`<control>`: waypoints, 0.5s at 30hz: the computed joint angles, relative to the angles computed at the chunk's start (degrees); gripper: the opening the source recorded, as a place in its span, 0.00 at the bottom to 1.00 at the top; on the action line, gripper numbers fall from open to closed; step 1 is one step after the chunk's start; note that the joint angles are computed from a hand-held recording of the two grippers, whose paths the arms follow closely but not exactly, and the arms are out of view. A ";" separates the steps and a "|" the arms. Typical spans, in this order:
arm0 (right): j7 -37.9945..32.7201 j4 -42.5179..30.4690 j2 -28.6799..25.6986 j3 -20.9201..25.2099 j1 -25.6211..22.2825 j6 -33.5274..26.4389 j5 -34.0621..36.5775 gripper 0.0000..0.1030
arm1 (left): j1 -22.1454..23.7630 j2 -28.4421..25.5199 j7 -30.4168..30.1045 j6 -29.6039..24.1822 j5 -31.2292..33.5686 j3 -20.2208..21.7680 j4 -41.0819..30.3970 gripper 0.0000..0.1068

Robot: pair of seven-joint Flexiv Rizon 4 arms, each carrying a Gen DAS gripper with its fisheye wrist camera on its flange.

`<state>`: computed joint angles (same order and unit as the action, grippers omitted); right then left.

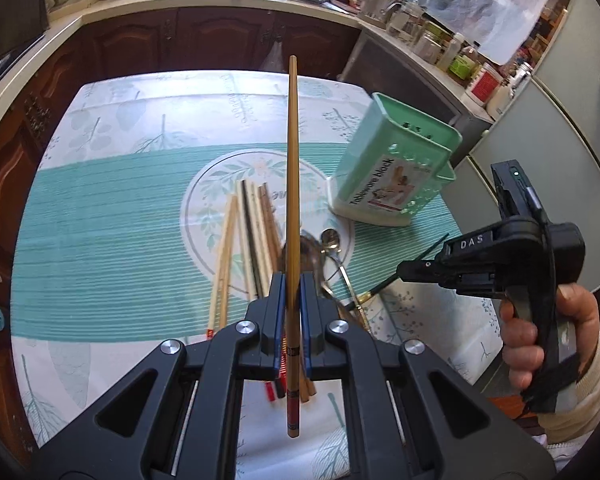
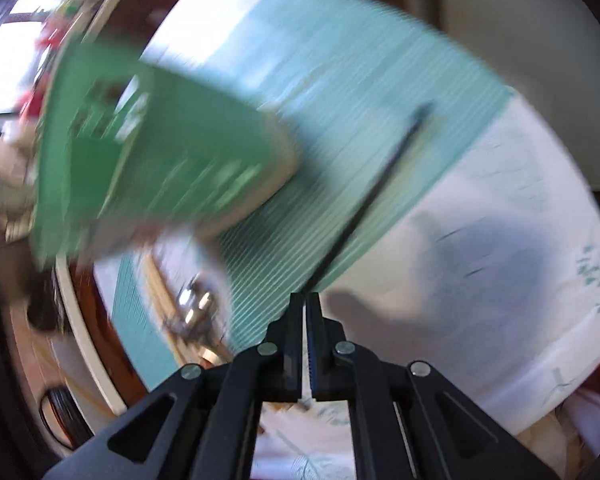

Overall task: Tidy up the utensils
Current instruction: 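Release the black chopstick and grasp a steel spoon with the right tool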

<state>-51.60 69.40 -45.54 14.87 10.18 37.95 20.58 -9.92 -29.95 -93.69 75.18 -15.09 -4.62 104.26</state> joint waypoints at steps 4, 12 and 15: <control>-4.76 0.63 1.17 1.53 1.89 0.00 -0.53 0.03 | 0.63 0.70 -0.99 -0.16 -0.68 0.27 1.52 0.04; -10.94 -4.01 -1.91 1.20 5.80 -2.65 -3.88 0.03 | 0.81 0.00 -0.72 -0.58 -0.99 -0.48 1.28 0.04; -12.24 -6.36 -3.33 0.68 6.63 -4.66 -5.16 0.03 | 0.55 -0.45 -0.65 -0.89 -0.82 -0.47 0.66 0.04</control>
<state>-63.84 63.04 -48.87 15.55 16.81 33.29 15.42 -9.37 -30.40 -94.33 74.29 -15.91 -5.09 104.92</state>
